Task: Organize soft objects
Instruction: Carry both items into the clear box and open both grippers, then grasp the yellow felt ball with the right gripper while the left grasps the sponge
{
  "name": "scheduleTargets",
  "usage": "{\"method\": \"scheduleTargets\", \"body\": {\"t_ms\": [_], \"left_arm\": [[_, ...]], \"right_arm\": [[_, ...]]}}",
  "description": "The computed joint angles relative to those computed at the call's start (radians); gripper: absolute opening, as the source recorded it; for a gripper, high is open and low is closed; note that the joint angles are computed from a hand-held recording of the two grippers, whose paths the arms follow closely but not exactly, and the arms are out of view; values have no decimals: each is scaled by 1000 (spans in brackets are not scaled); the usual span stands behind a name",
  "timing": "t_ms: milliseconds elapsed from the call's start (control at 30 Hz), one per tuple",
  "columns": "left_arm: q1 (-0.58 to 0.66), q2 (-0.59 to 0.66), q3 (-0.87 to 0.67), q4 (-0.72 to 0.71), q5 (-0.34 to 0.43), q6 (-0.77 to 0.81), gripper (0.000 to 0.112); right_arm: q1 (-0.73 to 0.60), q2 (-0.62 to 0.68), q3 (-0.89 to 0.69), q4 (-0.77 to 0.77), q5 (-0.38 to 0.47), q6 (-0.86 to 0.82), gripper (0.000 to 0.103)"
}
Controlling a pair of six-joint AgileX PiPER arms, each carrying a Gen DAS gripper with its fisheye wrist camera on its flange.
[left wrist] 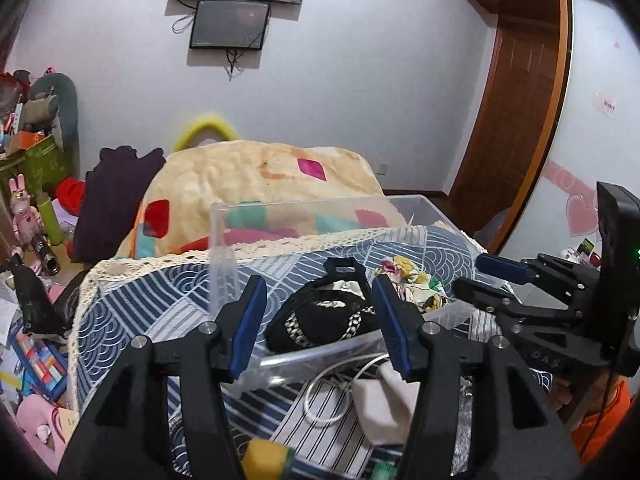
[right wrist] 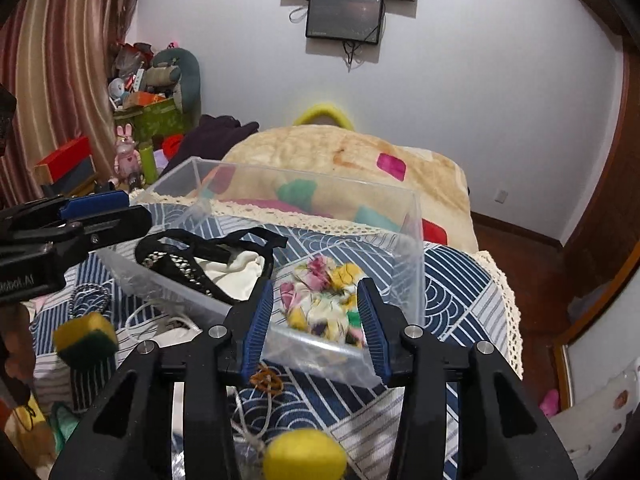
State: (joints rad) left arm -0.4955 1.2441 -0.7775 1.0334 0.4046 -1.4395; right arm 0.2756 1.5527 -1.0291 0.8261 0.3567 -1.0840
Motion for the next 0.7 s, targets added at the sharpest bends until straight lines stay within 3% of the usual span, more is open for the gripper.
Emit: {"method": "scheduleTargets", "body": {"t_ms": [133,267,633,700], "left_arm": [[-34,-76,36,8,59,-24,59],[-110,-141,57,30,183,-34,59],[-271,-268,181,20,336,-93,63],[-287,-272,200,11,335,-106,63]], "right_arm": [[-39,-51,30,131,42,-122,45],[-81,-120,74,261,79,-242,54],[-164,-235,212,417,121,-413,56],[-176,-234,231,424,124,-429,56]]}}
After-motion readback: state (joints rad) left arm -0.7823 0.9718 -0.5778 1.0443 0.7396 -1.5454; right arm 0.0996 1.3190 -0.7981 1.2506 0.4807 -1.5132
